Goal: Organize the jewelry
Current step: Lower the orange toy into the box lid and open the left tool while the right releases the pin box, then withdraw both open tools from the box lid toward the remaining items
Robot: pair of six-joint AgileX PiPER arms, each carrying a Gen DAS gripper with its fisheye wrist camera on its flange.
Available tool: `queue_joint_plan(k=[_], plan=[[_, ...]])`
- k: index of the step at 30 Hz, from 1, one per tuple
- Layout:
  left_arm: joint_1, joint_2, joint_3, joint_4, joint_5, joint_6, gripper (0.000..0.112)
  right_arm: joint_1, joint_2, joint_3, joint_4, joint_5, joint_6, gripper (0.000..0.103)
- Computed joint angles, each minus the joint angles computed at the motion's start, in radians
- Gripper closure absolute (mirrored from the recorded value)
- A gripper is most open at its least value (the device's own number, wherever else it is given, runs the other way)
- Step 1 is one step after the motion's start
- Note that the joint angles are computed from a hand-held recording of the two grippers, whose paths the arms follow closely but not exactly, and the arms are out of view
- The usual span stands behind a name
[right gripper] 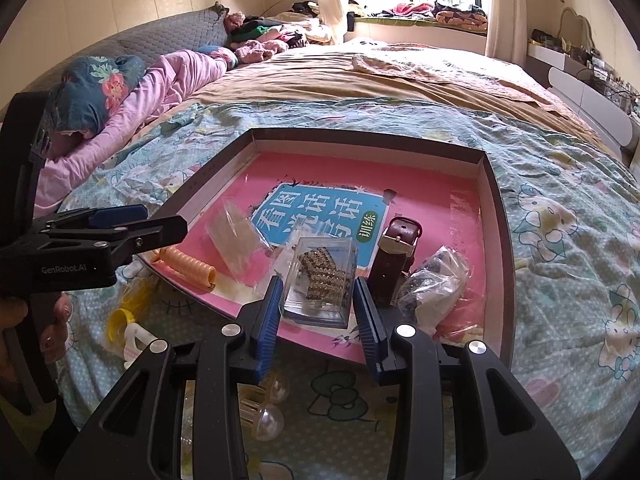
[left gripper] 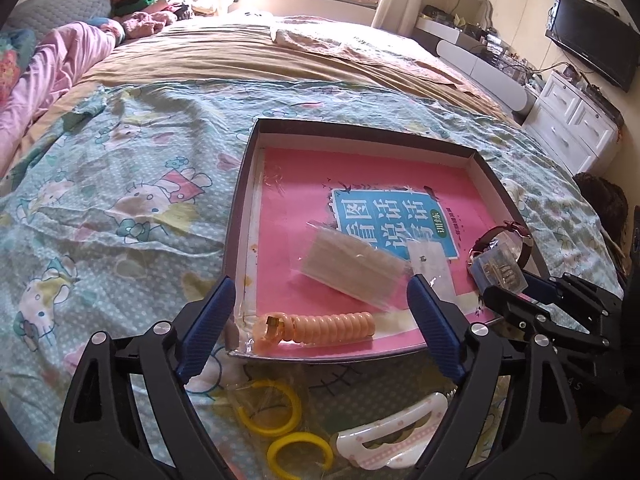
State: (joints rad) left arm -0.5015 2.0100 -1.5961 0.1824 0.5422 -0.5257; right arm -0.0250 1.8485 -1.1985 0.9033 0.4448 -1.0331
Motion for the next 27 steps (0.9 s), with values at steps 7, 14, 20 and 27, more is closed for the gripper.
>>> queue_joint_plan(k=[7, 14, 20, 27], plan=[[0.005, -0.036, 0.045, 0.005, -0.025, -0.026, 0.031, 0.005, 0.006, -0.003, -0.046, 0.005, 0.05, 0.065], [0.0, -0.068, 0.078, 0.021, -0.035, -0.057, 0.024, -0.017, -0.037, 0.034, 0.009, 0.026, 0.007, 0.051], [-0.006, -0.116, 0.117, 0.033, -0.042, -0.082, 0.019, -0.047, -0.094, 0.068, 0.053, 0.066, -0.029, 0.031], [-0.015, -0.169, 0.154, 0.108, -0.03, -0.166, 0.019, -0.085, -0.152, 0.099, 0.114, 0.096, -0.074, 0.021]])
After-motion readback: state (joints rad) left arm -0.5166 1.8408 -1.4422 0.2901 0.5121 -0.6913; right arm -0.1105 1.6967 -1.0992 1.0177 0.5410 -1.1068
